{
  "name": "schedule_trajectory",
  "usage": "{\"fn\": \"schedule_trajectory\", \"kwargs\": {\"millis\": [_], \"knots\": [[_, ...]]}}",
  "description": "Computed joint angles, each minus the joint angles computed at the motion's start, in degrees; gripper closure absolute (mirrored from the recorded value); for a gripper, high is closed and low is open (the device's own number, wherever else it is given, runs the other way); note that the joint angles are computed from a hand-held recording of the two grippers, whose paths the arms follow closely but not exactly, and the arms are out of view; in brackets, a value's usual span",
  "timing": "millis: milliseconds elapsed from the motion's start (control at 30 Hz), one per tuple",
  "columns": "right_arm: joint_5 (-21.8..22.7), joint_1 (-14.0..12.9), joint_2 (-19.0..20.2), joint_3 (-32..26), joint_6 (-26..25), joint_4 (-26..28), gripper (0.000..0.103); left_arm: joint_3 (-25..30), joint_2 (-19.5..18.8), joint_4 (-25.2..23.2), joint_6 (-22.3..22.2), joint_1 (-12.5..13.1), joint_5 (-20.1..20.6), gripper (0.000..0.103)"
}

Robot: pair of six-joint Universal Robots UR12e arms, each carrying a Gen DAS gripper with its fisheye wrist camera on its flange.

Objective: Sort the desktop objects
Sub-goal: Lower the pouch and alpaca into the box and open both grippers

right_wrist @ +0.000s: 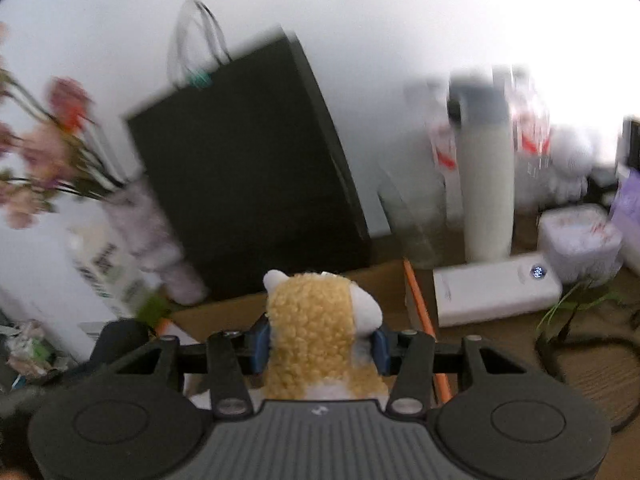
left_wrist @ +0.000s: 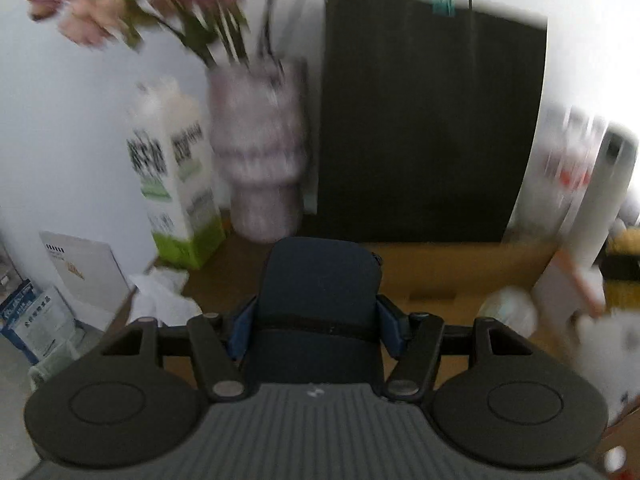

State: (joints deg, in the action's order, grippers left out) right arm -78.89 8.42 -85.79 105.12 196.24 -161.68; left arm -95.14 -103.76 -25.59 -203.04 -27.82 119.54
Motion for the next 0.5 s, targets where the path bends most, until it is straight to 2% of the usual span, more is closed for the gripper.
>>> {"fn": "schedule_trajectory", "kwargs": {"millis": [100,267,333,433,500], "knots": [[-3.8,1.5,2.8,-1.5,-0.2,2.5,0.056,-0.1,-0.8,-2.6,-1.5,0.5,-1.5,0.04],[-10.8,3.6,5.3,-1.8,-1.8,6.0,0.055,0.1,-1.4,-5.7,-0.6,0.2,-2.5,0.04],[-18.0,5.8,5.8,-1.2,-6.6,4.5,0.054,0.6,-1.8,-8.2,-1.4,0.1,-2.9,0.039],[-22.2,7.5,6.1,-1.2,-11.8,5.5,0.05,0.8,-2.6,-8.4,0.5,-0.8,-1.1,0.037],[-24.6,8.5,6.4,-1.7,-17.0,8.2,0.043,1.5,-2.7,-10.5,1.1,-0.8,-2.1,0.031]]}}
